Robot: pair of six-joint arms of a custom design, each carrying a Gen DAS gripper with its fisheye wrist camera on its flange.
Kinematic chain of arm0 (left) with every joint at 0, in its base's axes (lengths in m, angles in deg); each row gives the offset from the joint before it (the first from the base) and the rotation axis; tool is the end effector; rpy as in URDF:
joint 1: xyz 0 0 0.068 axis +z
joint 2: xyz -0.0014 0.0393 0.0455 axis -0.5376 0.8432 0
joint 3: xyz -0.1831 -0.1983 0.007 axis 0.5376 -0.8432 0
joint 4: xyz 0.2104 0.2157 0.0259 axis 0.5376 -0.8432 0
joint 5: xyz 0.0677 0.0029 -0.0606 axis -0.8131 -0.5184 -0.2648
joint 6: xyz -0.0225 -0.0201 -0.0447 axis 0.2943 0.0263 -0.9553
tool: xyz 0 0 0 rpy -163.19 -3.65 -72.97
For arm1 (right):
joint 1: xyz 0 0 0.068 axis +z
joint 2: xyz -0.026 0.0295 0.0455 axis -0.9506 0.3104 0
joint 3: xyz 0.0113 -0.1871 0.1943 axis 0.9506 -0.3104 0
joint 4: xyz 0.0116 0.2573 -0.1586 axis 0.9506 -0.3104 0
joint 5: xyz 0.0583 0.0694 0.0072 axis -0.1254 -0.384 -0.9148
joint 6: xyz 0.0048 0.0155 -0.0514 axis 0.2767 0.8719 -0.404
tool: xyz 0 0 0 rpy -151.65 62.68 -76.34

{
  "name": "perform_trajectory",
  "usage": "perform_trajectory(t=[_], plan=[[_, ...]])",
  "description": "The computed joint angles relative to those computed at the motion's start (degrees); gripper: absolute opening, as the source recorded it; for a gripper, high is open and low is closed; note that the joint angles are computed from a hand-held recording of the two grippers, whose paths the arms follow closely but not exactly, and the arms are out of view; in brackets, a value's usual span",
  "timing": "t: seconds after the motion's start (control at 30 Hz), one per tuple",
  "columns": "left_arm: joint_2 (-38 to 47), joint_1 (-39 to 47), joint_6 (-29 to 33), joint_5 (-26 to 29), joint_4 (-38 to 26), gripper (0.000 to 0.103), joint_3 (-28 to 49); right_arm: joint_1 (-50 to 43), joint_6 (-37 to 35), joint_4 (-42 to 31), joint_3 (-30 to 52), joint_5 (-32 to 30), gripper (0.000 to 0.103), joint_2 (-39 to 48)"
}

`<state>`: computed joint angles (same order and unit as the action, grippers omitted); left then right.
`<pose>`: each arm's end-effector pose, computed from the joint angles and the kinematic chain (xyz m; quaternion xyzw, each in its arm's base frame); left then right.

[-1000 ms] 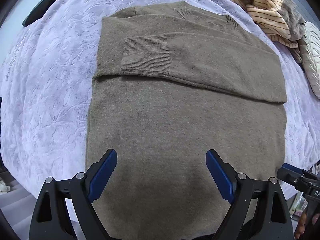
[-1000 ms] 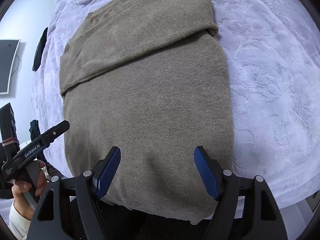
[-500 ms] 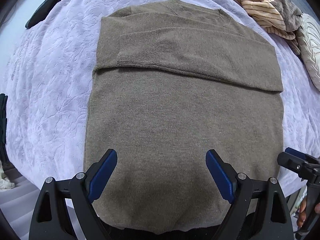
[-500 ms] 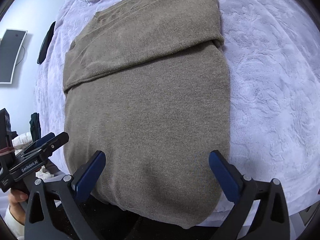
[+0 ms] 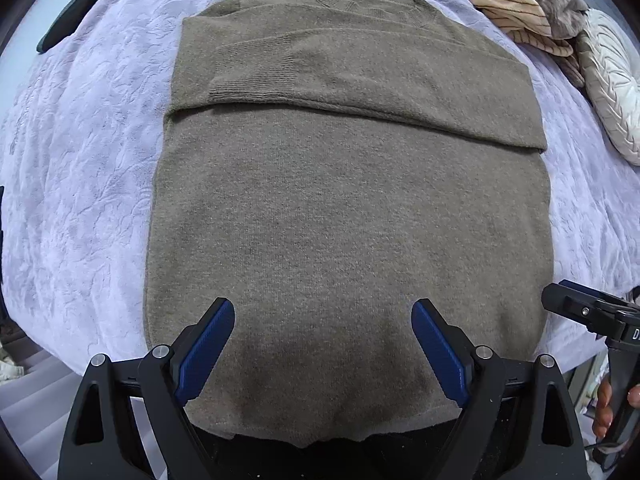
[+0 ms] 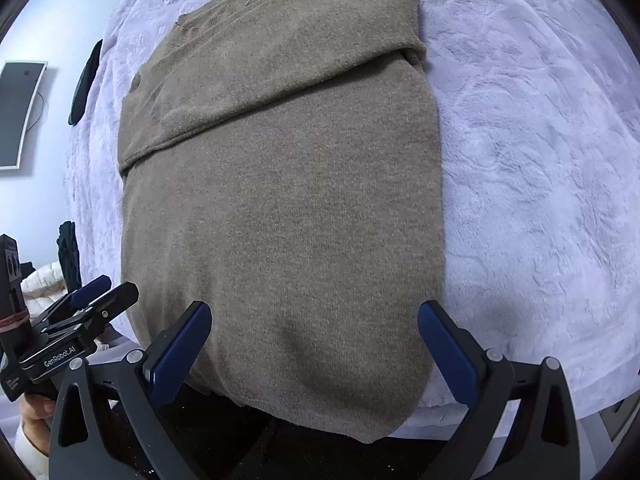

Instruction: Fold small clothes

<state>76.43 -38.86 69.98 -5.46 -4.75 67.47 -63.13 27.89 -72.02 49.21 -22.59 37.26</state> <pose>0.2607 -0.0305 0.2393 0.0022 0.9997 -0.0221 0.0121 0.2804 0.0574 0.1638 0.0332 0.9780 0.2056 0.0119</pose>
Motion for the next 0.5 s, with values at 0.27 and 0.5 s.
perform_trajectory(t=[0.27,0.5], plan=[[-4.9,6.3,2.1,0.8,-1.3,0.091,-3.6,-1.6,2.7,0.7,-3.6,-1.8,0.103,-1.4],[-10.4,17.2,11.5,1.2,-2.0,0.091,-9.6,-4.8,6.0,3.5,-11.3,-3.3,0.103,-6.6]])
